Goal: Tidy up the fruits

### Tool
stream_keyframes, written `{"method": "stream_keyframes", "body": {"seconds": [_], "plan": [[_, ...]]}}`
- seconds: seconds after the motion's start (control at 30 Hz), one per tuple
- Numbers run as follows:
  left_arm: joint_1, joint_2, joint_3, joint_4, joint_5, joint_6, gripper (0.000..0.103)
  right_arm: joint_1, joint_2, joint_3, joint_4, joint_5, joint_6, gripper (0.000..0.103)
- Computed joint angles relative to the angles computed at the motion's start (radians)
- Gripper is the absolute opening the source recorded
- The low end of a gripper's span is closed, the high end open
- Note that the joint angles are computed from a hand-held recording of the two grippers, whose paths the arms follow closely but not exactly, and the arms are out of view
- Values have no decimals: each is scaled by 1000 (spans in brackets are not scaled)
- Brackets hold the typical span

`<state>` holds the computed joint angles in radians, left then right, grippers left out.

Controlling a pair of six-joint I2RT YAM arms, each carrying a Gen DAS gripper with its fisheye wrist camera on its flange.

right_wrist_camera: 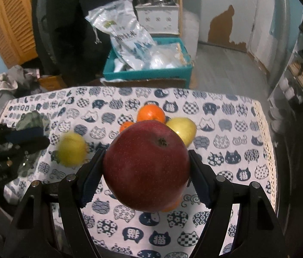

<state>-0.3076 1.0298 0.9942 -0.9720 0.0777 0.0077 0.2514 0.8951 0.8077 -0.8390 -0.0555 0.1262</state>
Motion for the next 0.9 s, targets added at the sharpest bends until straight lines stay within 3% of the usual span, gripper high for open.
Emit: {"method": "stream_keyframes", "body": {"seconds": [0.2,0.4,0.6,0.77,0.9], "plan": [[167,134,-65,31,173,25,45,22,69,-32,38,-15,27,75],[215,191,-107,89,162,6,51,-41,103,-52,56,-43,14,75],[175,193,-108,106,144,-11,63,-71,125,-54,68,-55,0,75],[156,198,-103,113,138,-20,66,-82,126,-55,75,-62,-9,75],[141,203,-103,125,131,-33,74,-90,125,-59,76,-64,-15,75]]}}
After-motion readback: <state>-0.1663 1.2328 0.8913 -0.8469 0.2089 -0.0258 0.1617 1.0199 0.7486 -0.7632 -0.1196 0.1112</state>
